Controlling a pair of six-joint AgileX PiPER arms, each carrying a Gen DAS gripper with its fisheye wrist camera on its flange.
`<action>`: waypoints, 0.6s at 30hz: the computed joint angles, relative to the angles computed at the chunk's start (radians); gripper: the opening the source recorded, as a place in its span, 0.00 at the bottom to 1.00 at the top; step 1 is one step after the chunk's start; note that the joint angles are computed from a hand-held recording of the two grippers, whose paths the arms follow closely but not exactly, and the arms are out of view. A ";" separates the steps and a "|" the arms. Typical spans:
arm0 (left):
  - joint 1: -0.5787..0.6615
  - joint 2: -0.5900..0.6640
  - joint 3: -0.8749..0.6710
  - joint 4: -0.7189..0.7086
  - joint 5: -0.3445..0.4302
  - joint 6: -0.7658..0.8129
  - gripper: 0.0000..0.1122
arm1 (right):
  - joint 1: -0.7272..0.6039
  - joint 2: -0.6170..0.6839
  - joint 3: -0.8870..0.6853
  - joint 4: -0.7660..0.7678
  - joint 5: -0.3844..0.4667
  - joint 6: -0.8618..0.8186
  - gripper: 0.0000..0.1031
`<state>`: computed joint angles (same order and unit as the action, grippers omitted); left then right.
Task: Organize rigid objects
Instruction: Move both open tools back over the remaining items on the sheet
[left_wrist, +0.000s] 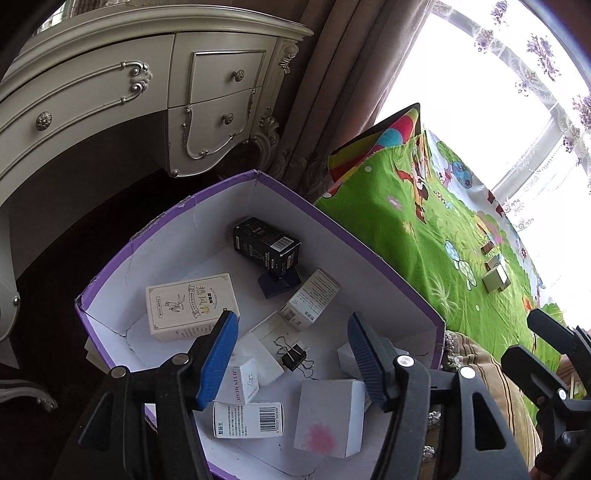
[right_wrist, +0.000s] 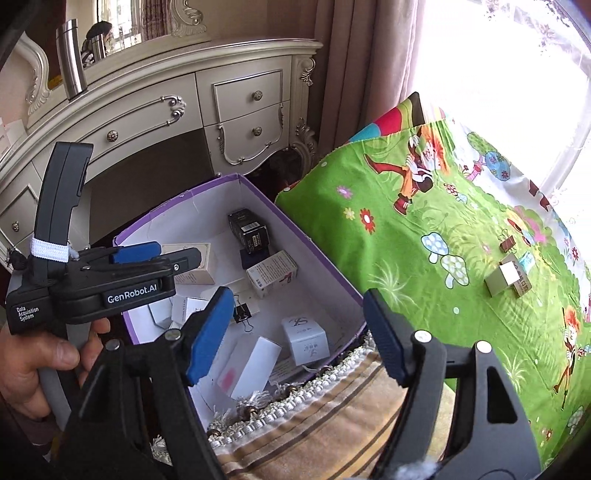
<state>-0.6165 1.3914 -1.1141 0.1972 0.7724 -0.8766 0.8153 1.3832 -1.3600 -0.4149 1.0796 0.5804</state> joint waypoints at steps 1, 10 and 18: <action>-0.008 0.012 -0.013 0.004 0.005 -0.004 0.56 | -0.011 -0.015 0.009 -0.013 0.002 0.003 0.73; -0.093 0.201 -0.248 0.009 0.092 0.021 0.56 | -0.252 -0.150 0.114 0.000 -0.054 -0.078 0.73; -0.165 0.454 -0.603 0.034 0.255 0.074 0.56 | -0.538 -0.195 0.187 0.077 -0.172 -0.232 0.73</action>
<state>-0.7820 1.8456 -1.7170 0.2313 1.0273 -0.8023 0.2770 1.1878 -1.1729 -0.3378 0.9079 0.3486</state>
